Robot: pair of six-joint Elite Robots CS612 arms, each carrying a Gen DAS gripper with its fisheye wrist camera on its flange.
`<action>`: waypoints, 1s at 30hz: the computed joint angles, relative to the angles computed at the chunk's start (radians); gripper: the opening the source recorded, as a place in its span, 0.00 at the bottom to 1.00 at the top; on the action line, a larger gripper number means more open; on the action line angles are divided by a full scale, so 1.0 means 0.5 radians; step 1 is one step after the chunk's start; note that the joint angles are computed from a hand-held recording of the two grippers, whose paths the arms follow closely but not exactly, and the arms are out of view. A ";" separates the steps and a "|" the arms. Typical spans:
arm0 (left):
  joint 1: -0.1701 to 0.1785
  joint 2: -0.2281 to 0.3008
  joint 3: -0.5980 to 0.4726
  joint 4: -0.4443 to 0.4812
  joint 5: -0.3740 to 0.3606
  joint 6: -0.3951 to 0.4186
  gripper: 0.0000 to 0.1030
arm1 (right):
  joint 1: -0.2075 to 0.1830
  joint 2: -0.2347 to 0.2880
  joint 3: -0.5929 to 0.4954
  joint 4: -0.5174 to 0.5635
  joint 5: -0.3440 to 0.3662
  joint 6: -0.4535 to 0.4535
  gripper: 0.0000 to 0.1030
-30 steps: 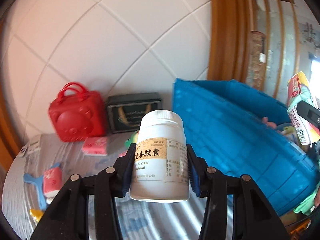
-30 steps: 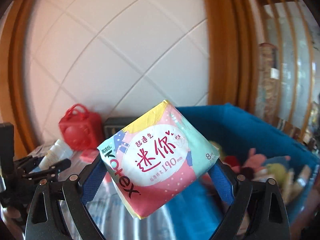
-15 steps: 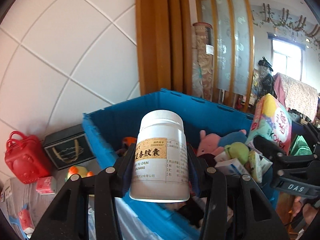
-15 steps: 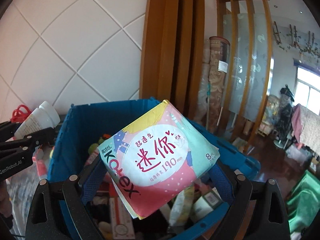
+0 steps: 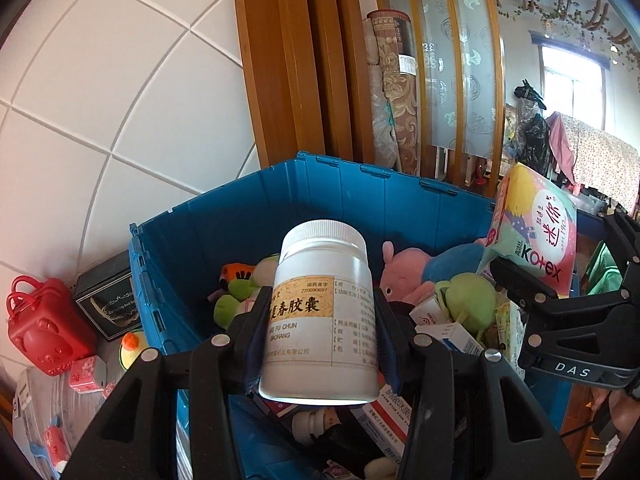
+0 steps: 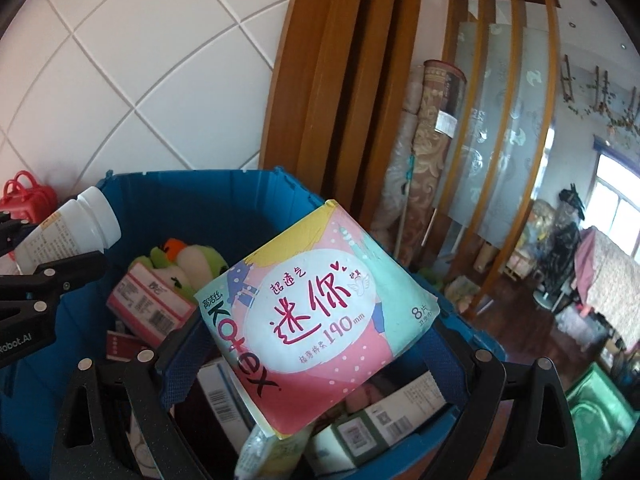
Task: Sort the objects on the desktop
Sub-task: 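Carry pill bottle in left tool and Kotex pack in right tool into crate, release, then return both tools to the table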
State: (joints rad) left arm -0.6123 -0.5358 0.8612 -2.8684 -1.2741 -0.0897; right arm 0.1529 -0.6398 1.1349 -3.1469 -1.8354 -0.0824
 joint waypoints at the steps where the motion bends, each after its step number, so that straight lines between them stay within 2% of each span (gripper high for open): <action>1: -0.001 0.001 -0.003 0.005 0.001 -0.006 0.45 | -0.001 0.004 -0.002 -0.001 -0.001 -0.006 0.97; 3: 0.000 0.002 0.000 -0.008 0.014 -0.033 0.47 | -0.006 0.010 -0.006 -0.007 -0.010 0.003 1.00; 4: 0.001 -0.006 0.016 -0.021 0.019 -0.044 0.58 | -0.011 0.009 -0.002 -0.007 0.004 0.009 1.00; 5: 0.003 -0.014 0.032 -0.035 0.015 -0.063 0.74 | -0.017 0.007 0.002 -0.010 0.022 0.015 1.00; 8: 0.000 -0.023 0.072 -0.159 0.038 -0.065 0.91 | -0.021 0.010 0.010 -0.032 0.006 0.019 1.00; 10: -0.009 -0.030 0.095 -0.207 0.087 -0.028 0.95 | -0.020 0.011 0.010 -0.027 -0.008 0.003 1.00; 18: -0.003 -0.106 0.248 -0.352 0.161 -0.060 0.95 | 0.010 -0.011 0.051 -0.051 -0.072 -0.030 1.00; 21: 0.015 -0.149 0.360 -0.512 0.132 -0.066 0.95 | 0.034 -0.044 0.089 -0.064 -0.087 -0.017 1.00; 22: 0.020 -0.167 0.399 -0.549 0.145 -0.085 0.95 | 0.040 -0.061 0.110 -0.071 -0.072 0.000 1.00; 26: 0.046 -0.250 0.568 -0.657 0.190 -0.182 0.95 | 0.052 -0.156 0.231 -0.133 0.154 0.159 1.00; 30: 0.081 -0.341 0.743 -0.673 0.234 -0.254 0.95 | 0.092 -0.194 0.267 -0.180 0.195 0.224 1.00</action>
State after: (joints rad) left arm -0.5716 -0.7064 1.2329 -3.2049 -1.1573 -0.2168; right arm 0.1991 -0.7366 1.2684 -3.2370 -1.7378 0.0298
